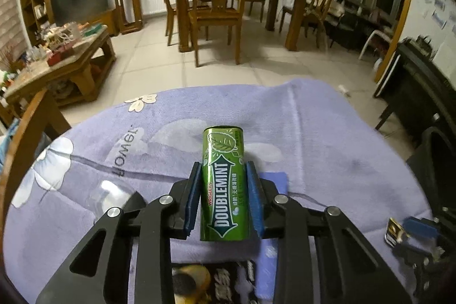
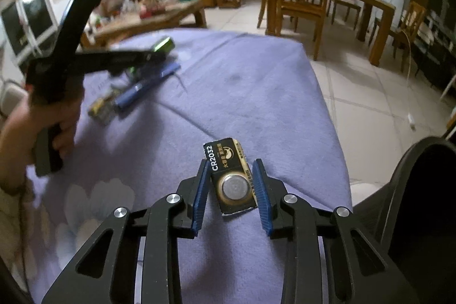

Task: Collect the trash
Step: 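Grasp the green Doublemint tin with the left tool while the right tool grasps the battery card, then carry the gum tin and battery card over the bin and open both tools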

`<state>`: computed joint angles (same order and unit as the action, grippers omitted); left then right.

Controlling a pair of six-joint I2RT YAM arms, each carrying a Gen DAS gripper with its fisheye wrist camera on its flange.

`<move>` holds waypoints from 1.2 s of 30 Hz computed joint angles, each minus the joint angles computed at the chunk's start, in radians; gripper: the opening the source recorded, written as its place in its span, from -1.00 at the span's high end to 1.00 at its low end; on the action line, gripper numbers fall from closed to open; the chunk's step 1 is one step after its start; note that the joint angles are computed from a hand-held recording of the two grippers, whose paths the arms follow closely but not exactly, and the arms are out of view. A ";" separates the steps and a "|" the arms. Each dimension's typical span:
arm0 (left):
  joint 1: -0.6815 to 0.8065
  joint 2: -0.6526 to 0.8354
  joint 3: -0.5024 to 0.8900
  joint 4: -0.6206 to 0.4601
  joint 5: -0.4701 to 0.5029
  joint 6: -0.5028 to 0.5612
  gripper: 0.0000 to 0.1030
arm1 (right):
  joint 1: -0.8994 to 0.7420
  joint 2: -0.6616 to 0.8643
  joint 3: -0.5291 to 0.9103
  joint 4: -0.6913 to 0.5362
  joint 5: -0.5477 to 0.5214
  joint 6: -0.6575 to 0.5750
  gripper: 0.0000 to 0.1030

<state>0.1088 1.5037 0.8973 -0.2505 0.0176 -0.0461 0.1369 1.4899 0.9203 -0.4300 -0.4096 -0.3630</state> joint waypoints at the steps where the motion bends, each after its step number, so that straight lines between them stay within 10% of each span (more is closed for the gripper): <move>1: 0.002 -0.044 -0.022 0.000 0.009 -0.003 0.41 | -0.022 -0.010 -0.004 0.004 -0.022 0.008 0.95; 8: -0.065 -0.272 -0.101 -0.030 0.026 -0.034 0.41 | -0.150 -0.065 -0.028 -0.039 -0.176 -0.013 0.87; 10: -0.098 -0.318 -0.113 -0.044 0.017 -0.051 0.41 | -0.139 -0.076 -0.011 -0.079 -0.148 -0.051 0.15; 12: -0.123 -0.360 -0.132 -0.056 0.010 -0.064 0.41 | -0.106 -0.086 -0.005 -0.094 -0.119 -0.079 -0.05; 22: -0.182 -0.496 -0.207 -0.125 -0.010 -0.088 0.41 | 0.015 -0.099 -0.032 -0.111 0.043 -0.099 0.46; 36: -0.398 -0.533 -0.212 -0.101 -0.086 -0.133 0.41 | -0.702 -0.155 0.090 -0.431 -0.640 -0.274 0.46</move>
<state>-0.2890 0.9711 0.6858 -0.3520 -0.0687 -0.1794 -0.5647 1.3352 1.0103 -0.8608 -1.0492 -0.6367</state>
